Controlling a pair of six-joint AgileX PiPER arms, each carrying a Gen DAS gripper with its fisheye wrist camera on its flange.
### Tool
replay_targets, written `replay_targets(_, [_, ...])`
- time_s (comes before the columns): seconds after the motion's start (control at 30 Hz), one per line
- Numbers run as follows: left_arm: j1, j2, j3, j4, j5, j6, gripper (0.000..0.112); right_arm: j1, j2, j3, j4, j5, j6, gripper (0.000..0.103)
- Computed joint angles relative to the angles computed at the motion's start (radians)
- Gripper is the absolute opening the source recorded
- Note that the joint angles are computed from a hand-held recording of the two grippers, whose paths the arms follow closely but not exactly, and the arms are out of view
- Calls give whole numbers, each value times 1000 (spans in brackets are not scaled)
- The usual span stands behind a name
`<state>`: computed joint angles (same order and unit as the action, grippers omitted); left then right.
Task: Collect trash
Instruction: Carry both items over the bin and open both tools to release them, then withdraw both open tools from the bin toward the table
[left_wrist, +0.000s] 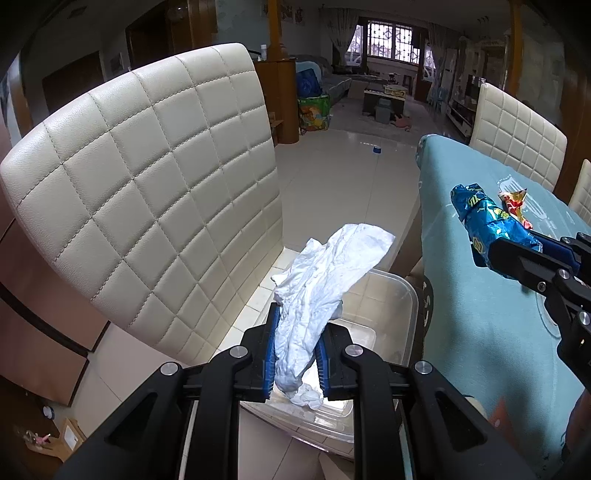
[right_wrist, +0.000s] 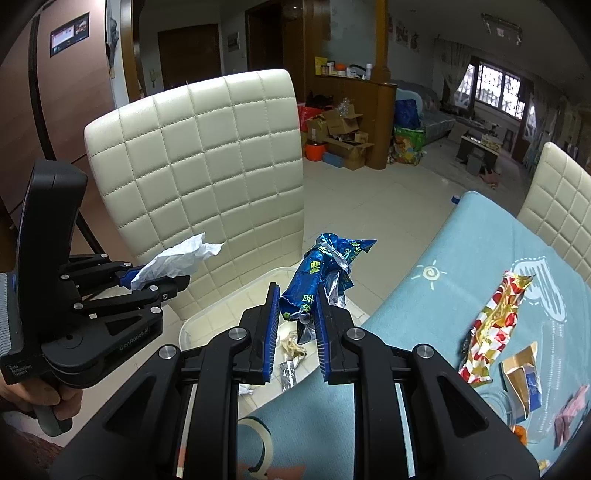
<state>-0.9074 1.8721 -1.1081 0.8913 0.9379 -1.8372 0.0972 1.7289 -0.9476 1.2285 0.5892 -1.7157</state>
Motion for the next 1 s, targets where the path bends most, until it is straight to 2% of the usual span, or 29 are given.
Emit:
replay_targets(0.23, [17, 12, -7, -7, -16, 3, 17, 8, 18, -18, -1, -1, 0, 23])
replay_targets(0.4, [27, 20, -13, -14, -26, 17, 17, 2, 35, -40, -33, -4, 65, 23])
replay_targets(0.47, [30, 21, -16, -15, -26, 23, 17, -7, 43, -51, -44, -1, 94, 33])
replay_targets(0.53, [33, 21, -17, -14, -31, 27, 17, -25, 42, -51, -24, 15, 90, 68])
replay_targets(0.67, [32, 20, -15, -10, -34, 23, 17, -32, 21, -28, 29, 5, 22, 68])
replay_targets(1.0, [11, 15, -24, -8, -16, 25, 17, -42, -10, 7, 9, -8, 37, 68])
